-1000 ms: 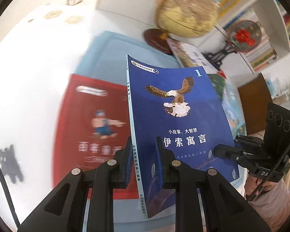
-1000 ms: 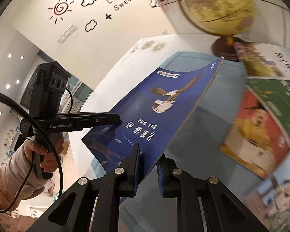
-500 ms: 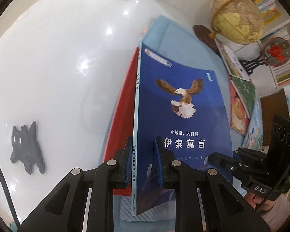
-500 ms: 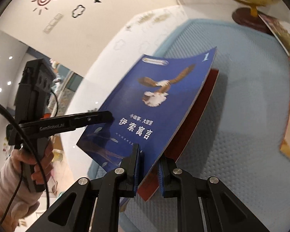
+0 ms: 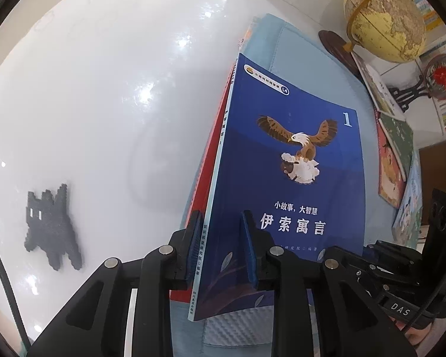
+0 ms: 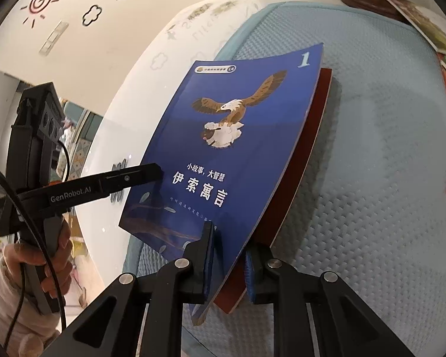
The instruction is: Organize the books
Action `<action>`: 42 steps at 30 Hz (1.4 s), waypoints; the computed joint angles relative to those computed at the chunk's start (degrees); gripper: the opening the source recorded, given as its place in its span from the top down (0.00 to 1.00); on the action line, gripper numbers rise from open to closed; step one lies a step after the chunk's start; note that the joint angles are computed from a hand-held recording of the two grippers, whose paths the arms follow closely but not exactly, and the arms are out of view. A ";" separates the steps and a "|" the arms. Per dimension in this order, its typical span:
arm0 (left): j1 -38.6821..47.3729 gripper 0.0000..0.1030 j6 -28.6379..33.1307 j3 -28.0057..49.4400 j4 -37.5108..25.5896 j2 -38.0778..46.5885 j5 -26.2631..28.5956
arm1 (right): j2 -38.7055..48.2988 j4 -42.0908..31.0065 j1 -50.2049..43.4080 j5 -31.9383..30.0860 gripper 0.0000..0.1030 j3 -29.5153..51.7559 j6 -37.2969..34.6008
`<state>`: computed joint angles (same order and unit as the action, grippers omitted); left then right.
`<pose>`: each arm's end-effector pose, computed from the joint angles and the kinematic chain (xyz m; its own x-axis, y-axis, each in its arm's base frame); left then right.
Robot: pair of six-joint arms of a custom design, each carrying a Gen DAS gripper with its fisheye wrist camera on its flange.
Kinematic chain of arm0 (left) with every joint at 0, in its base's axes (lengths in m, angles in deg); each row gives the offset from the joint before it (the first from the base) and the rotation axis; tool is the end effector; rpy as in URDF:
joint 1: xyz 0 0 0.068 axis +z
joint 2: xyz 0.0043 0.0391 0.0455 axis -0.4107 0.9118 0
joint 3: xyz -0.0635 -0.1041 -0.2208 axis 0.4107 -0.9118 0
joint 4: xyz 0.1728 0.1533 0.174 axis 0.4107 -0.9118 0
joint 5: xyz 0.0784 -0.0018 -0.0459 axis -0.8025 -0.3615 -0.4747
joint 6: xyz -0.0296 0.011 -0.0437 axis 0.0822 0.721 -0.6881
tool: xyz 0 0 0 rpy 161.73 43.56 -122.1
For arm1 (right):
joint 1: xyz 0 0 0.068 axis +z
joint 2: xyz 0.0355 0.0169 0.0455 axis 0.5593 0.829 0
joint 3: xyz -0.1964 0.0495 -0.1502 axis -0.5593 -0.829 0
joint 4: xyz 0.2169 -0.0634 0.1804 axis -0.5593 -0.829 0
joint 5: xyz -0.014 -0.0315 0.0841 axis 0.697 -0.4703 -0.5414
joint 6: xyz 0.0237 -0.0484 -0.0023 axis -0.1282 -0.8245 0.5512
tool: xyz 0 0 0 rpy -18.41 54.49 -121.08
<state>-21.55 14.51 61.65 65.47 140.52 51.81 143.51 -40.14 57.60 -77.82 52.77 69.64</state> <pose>0.1987 0.0012 0.0602 -0.9296 -0.3188 -0.1848 -0.2598 0.9227 -0.2849 0.2598 0.1321 0.0290 -0.9332 -0.2846 -0.2196 -0.3579 0.7922 0.4943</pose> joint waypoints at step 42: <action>-49.98 0.75 -17.40 82.52 -13.70 62.72 -5.10 | 5.39 -29.83 -82.66 0.57 0.49 14.25 -58.65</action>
<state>-71.53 -2.89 144.17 51.77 203.24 46.71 148.90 -69.97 -25.06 -77.25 67.01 10.99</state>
